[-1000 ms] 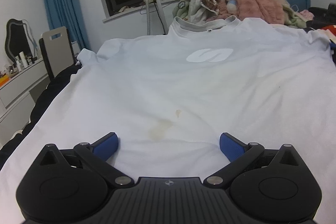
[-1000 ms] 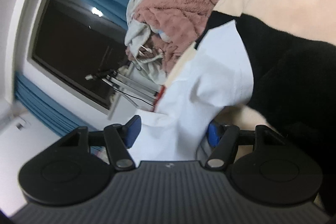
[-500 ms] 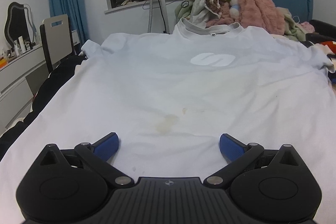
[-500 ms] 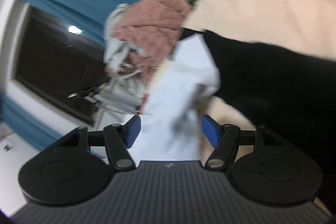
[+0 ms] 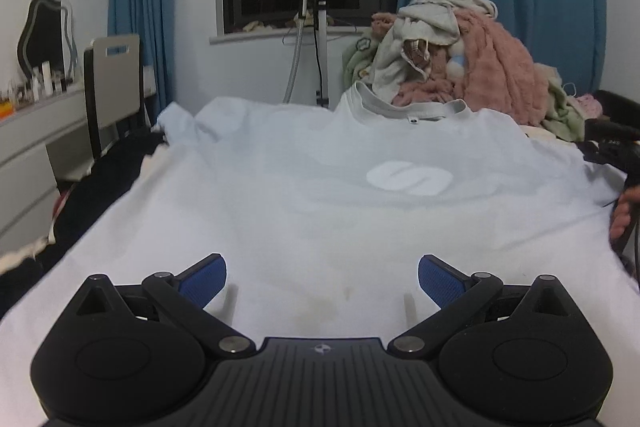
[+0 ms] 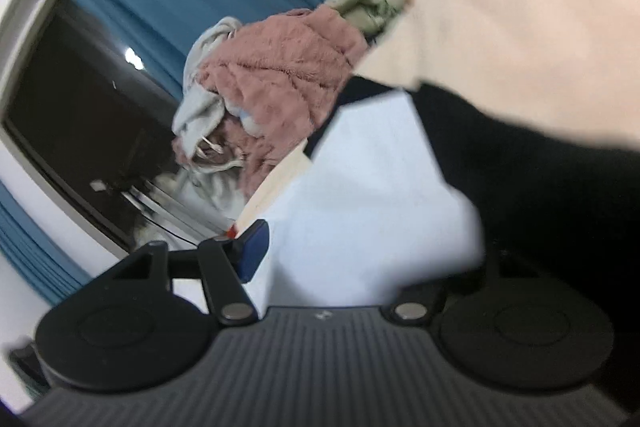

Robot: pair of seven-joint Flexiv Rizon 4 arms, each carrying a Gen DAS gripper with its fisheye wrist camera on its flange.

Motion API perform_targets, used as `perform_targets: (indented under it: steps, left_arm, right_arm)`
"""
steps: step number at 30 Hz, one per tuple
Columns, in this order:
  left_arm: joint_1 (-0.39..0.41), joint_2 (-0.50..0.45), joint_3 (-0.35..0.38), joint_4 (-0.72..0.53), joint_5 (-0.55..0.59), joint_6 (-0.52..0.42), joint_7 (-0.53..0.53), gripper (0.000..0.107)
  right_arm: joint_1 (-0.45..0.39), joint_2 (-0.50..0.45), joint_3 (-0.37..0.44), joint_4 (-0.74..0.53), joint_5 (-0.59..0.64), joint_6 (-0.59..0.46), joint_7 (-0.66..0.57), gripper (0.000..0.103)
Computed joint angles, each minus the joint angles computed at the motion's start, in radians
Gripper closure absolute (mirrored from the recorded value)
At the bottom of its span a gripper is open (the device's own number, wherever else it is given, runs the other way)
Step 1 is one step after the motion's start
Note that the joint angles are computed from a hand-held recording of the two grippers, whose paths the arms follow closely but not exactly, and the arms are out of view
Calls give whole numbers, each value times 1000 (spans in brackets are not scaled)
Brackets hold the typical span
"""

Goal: Fold clothes
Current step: 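Lift the shirt side edge with the right gripper, fold it inward, release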

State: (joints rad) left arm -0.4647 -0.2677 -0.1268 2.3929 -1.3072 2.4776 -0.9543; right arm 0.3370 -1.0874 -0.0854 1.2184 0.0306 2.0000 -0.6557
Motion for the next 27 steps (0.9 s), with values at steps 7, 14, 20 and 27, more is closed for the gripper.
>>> perform_targets:
  steps: [7, 14, 20, 27]
  left_arm:
    - [24, 101, 16, 36, 44, -75, -17, 4]
    - [40, 294, 25, 144, 37, -109, -24, 4]
    - [101, 436, 37, 216, 18, -119, -38, 4]
    - [235, 429, 96, 265, 194, -210, -135, 4]
  right_arm:
    - [306, 78, -474, 79, 89, -163, -94, 95]
    - [628, 69, -878, 148, 60, -248, -116, 95]
    - [697, 36, -886, 18, -122, -385, -98, 95]
    - [601, -84, -663, -309, -312, -618, -89, 94]
